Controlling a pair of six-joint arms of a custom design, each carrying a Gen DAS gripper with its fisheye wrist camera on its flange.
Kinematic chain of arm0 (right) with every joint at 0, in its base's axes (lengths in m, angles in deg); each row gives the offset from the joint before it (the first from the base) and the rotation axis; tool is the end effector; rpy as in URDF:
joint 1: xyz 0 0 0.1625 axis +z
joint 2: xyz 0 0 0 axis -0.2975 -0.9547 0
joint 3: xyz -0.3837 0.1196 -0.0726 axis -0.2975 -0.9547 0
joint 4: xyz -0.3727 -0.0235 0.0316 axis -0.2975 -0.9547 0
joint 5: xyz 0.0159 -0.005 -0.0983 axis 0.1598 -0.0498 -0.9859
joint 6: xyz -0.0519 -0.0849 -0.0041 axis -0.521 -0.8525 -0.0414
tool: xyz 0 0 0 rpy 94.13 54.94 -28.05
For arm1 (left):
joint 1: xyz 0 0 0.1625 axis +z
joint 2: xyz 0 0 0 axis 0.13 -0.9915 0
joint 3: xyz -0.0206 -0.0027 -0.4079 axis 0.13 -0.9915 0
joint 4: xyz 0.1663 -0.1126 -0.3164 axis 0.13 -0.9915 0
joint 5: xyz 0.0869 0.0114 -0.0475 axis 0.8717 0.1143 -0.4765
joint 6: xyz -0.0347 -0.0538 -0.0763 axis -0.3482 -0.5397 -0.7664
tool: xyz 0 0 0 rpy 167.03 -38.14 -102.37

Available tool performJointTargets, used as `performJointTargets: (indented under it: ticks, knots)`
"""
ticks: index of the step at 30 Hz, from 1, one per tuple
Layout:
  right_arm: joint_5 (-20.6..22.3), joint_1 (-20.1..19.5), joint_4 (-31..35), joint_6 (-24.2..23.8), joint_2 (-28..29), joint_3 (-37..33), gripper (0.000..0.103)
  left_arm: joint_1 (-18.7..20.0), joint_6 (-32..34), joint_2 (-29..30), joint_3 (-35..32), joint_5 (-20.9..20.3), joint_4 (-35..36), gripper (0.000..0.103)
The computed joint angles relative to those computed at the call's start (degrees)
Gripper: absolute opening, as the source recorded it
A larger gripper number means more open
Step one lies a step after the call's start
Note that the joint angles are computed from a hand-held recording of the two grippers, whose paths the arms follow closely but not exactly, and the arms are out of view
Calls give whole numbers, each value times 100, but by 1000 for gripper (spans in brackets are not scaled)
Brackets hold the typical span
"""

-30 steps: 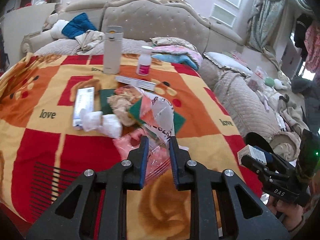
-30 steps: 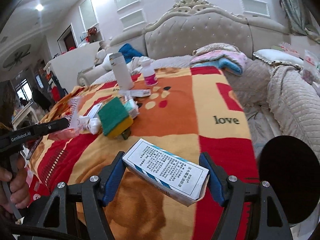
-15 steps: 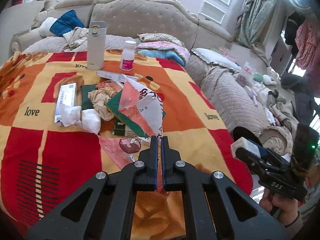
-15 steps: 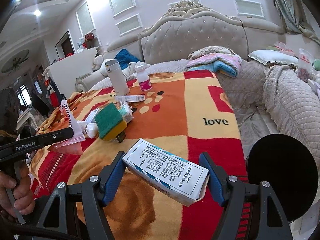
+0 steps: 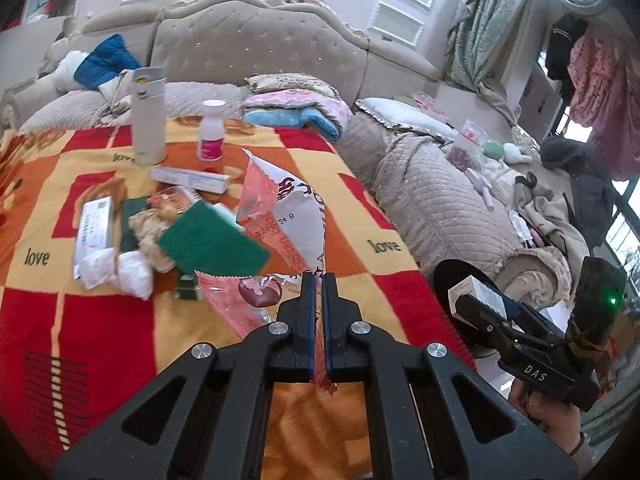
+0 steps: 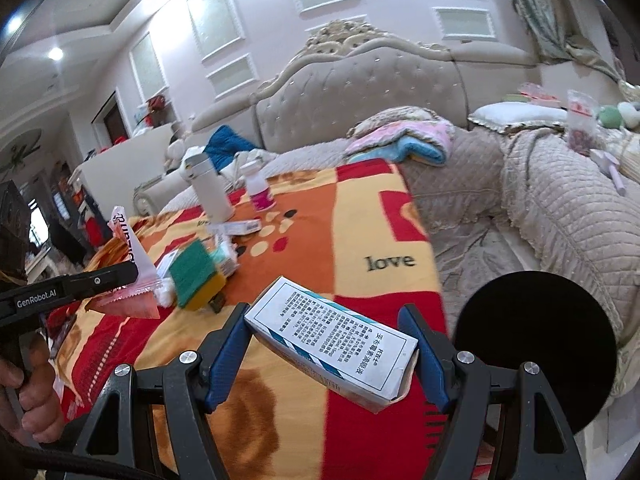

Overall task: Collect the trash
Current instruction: 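Carry the wrapper and the medicine box in both tools toward the black bin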

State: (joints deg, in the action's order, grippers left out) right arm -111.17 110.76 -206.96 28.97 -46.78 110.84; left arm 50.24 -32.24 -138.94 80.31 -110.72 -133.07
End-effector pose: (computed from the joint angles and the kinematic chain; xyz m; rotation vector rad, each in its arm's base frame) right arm 0.1603 -0.6410 0.1021 0.8244 -2.5287 0.9701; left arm -0.1376 -0.5869 0.1966 0.3614 2.4396 -1.1071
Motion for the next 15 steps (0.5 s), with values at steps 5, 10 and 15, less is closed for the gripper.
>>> performJointTargets:
  ticks: [5, 10, 15]
  knots:
    - [2, -89, -155, 122, -140, 92, 72, -52, 36, 227, -231, -51, 119, 0]
    - [-14, -193, -396, 209, -291, 226, 72, -104, 82, 521, -479, -30, 266, 0]
    - [-137, -283, -634, 220, -381, 281, 72, -91, 85, 780, -732, -131, 374, 0]
